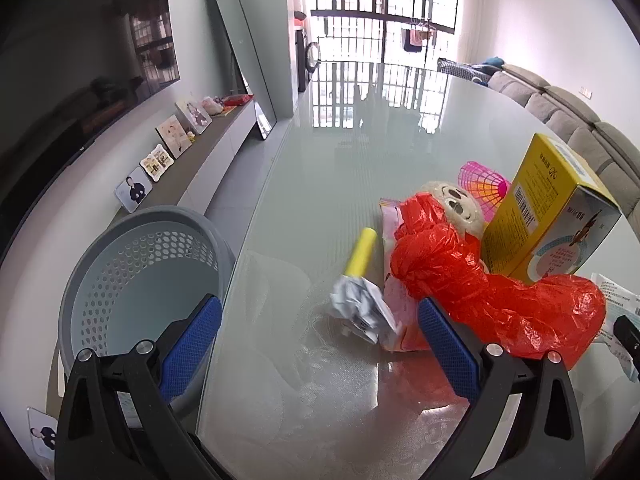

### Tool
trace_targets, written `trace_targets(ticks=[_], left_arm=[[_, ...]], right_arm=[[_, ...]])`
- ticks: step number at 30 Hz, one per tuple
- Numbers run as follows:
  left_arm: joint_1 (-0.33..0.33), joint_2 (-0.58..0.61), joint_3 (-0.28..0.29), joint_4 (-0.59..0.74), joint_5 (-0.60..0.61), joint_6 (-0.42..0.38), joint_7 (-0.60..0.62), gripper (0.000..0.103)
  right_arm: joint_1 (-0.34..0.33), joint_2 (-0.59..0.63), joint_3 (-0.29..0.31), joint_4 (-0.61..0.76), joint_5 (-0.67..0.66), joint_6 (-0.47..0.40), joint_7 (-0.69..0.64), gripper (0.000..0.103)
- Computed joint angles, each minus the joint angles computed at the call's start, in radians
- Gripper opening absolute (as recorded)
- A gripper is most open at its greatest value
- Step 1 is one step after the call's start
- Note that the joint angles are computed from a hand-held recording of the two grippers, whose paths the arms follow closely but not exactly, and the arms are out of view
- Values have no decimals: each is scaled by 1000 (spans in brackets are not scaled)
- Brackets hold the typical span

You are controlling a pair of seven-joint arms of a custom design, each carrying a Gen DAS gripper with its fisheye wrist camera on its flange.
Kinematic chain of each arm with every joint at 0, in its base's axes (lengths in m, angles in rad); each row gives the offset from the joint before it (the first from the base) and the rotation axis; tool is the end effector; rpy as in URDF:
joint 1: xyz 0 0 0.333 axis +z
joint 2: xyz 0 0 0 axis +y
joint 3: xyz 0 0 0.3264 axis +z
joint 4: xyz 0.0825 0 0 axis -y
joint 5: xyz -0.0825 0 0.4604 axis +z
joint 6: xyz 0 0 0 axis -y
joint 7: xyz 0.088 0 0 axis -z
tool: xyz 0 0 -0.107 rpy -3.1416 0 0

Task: Collect trash
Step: 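Grasp the crumpled white paper with the left tool while the right tool holds the packet, then carry both items over the grey basket and open both tools to drop them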

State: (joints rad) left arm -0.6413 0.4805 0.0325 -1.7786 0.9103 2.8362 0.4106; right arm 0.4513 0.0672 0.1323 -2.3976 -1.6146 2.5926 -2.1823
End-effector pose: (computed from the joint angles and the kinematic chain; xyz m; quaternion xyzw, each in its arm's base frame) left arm 0.5917 -0.4650 0.2980 -0.5699 0.7399 -0.2771 0.2257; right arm 0.4415 0.3154 0.2389 -0.4509 0.7901 -0.2631 0.3213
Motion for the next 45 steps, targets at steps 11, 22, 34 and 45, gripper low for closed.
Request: trace_targets(ticks=[11,22,34,45], left_arm=[[3,-6,13,-36,-24,5,-1,97],[13,-7,27,-69,-32,35,-24,97],[-4,29,34,-36,-21,62,16,64],[-60,-48,120,-129,64,114,-77,44]], right_arm=[[-5,-7,-1,-7,-20,16,13,32],[-6,1,-3,-3,-45,30,31,32],[-8,-1,-2,-6,-53,33,41,32],[1,-27,10,-21,-40,26,22,32]])
